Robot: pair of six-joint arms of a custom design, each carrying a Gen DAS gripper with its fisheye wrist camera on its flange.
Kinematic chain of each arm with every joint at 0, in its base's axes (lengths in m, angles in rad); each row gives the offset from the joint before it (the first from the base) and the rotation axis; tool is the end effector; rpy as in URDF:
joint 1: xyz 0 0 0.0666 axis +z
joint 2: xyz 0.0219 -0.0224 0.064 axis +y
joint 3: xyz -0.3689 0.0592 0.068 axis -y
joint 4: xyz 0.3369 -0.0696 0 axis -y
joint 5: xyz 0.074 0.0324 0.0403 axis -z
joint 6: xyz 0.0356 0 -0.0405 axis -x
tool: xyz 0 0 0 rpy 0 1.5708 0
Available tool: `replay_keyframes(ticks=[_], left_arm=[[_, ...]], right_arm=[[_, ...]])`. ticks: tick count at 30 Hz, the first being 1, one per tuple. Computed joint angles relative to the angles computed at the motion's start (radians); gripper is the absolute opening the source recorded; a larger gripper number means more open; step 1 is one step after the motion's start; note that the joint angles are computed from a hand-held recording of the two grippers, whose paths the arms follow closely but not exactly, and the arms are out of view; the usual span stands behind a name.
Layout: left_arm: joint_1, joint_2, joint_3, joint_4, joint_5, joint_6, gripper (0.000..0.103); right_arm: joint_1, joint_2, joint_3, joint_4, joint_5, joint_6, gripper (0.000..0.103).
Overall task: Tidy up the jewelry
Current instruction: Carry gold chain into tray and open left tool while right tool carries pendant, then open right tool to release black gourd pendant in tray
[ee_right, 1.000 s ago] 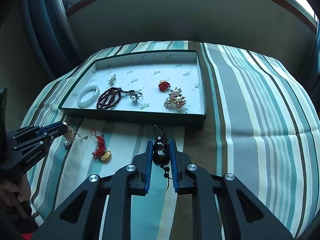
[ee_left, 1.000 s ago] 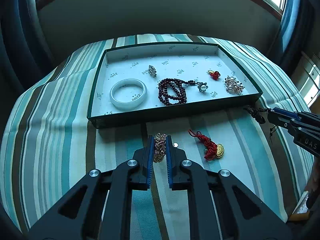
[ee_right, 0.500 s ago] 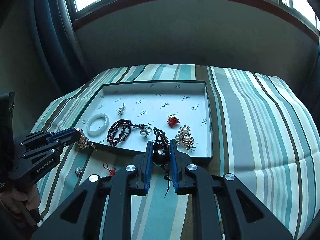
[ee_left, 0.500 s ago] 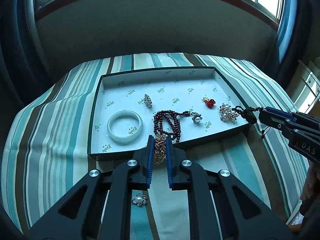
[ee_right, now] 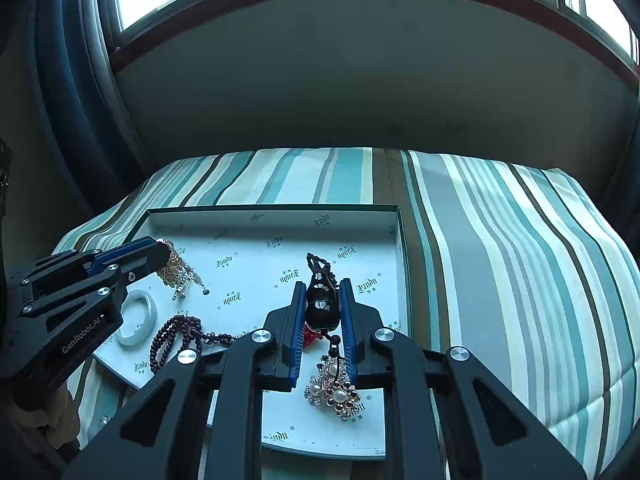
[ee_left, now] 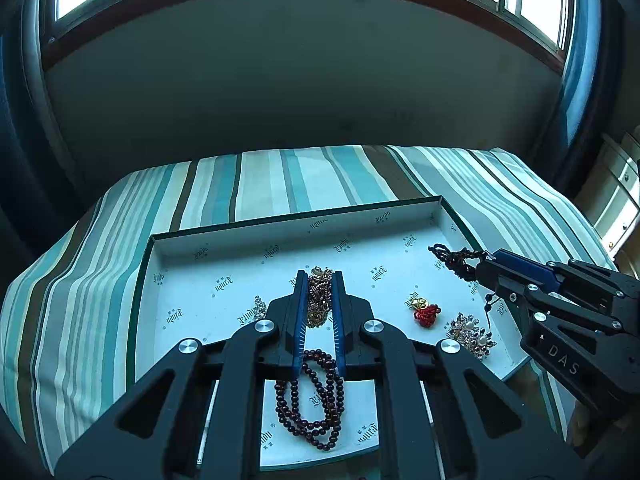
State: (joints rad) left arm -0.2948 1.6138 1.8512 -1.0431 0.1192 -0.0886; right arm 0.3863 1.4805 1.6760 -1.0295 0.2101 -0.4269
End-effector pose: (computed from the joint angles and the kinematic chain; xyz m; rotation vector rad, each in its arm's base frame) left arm 0.4854 -0.1522 0.4965 0.5099 2.3272 -0.2400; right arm 0.4289 0.1660 0.4888 0.1453 2.3805 0.1330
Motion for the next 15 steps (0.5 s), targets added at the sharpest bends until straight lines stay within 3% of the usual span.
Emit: replay_keyframes(ticks=[9,15], left_arm=[[-0.029,0.139,0.102,-0.077,-0.043,0.002,0.011],[-0.029,0.158,0.108,-0.092,-0.055,0.002,0.015]], right_arm=[[-0.028,0.065,0.009,-0.016,-0.011,0.029,0.017],[-0.030,0.074,0.010,-0.033,-0.021,0.032,0.017]])
